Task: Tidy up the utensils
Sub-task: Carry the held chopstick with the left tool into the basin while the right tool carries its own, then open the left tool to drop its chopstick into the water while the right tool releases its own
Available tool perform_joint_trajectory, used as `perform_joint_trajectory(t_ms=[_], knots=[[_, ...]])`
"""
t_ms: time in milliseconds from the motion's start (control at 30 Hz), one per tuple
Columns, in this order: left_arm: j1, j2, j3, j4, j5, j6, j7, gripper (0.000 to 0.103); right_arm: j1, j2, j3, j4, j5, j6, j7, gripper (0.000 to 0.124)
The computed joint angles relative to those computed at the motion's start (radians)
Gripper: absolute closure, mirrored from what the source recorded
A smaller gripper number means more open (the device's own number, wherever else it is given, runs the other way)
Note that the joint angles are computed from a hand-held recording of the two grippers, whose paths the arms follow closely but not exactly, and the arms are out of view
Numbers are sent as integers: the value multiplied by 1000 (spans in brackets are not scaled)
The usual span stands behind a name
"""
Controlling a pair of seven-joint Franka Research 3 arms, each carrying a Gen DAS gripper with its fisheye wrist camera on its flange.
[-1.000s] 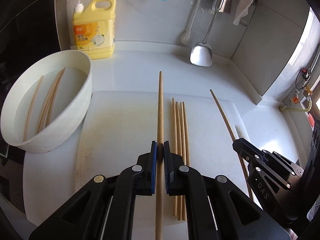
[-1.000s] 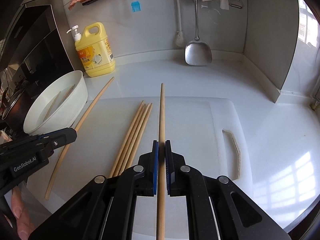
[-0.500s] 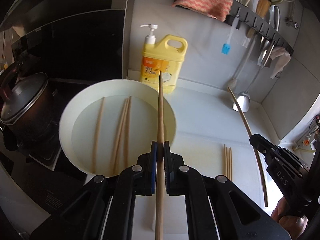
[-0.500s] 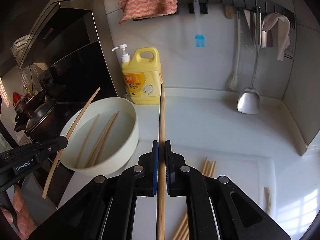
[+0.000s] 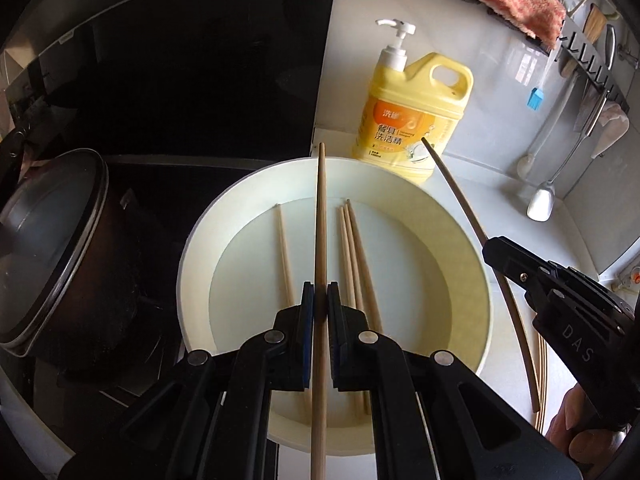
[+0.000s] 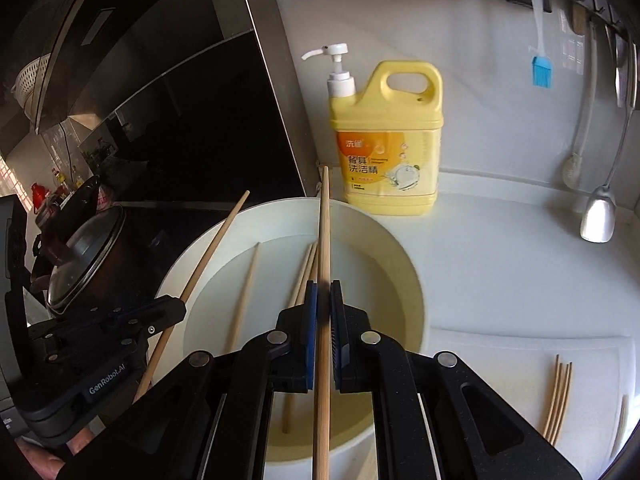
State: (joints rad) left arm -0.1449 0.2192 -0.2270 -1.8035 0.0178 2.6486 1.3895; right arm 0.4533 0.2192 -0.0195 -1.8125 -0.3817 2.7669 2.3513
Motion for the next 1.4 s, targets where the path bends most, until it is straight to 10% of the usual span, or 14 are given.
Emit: perform_joint_trajectory(t_ms=[800,1400], knots=[[35,198,-18,200,-68,-189,87,96,6,304,11,377,303,-330,-183,117],[11,194,8,203,16,-195,24,81,6,285,2,340,323,-326,-180,114]])
